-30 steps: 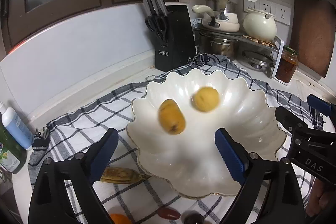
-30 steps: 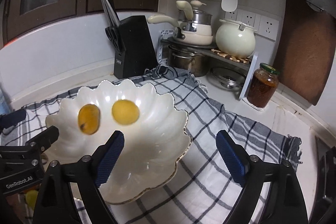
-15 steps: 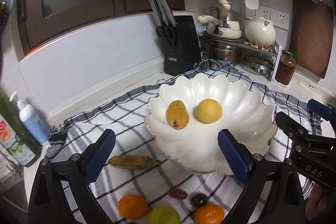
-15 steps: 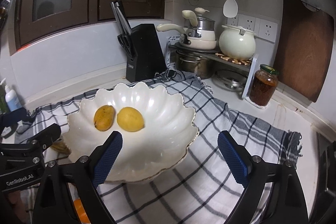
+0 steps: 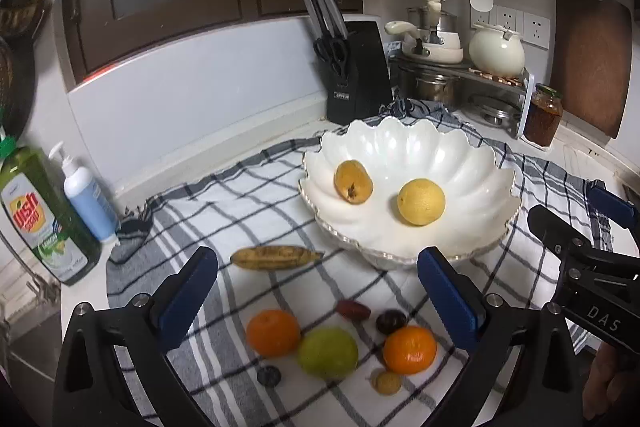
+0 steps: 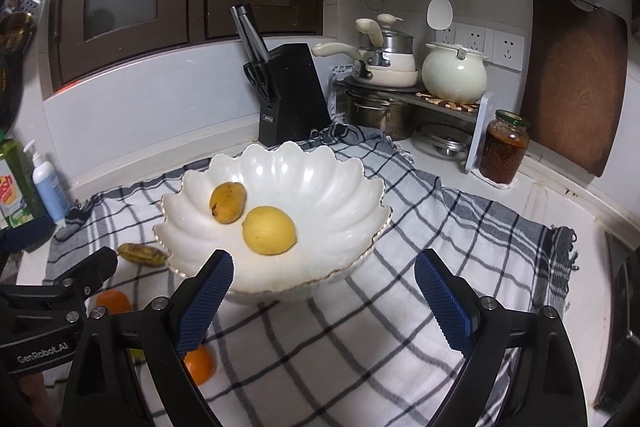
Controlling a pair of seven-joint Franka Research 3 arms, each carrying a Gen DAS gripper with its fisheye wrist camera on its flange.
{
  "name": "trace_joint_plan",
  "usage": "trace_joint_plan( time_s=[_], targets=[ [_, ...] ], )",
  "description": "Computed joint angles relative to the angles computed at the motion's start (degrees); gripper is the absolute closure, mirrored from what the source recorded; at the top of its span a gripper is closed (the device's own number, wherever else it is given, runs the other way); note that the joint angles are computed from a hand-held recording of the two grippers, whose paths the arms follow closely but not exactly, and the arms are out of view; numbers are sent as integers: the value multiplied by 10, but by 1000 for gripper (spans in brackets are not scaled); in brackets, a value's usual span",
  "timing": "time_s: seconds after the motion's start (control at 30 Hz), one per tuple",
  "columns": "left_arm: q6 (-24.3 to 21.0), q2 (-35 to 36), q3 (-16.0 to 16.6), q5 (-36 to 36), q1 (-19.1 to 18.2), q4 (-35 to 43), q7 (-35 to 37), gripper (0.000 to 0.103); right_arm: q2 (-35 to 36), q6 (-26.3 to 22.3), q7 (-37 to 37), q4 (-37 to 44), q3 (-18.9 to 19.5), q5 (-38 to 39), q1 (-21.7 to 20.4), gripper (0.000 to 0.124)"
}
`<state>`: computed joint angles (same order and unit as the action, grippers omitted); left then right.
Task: Organize fruits
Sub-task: 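Raise both open grippers away from the bowl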
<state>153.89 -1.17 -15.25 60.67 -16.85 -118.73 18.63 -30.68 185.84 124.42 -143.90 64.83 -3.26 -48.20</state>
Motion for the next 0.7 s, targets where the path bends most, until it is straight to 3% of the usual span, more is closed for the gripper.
trace_joint_plan(
  time_s=[0.3, 0.7],
  targets=[
    [1, -27, -6, -7, 4, -44, -19, 1, -6, 6, 0, -26, -17, 8, 43, 31],
    [-2, -83, -18, -20, 24, -120, -41, 1, 18, 10, -6, -30, 9, 6, 50, 31]
  ],
)
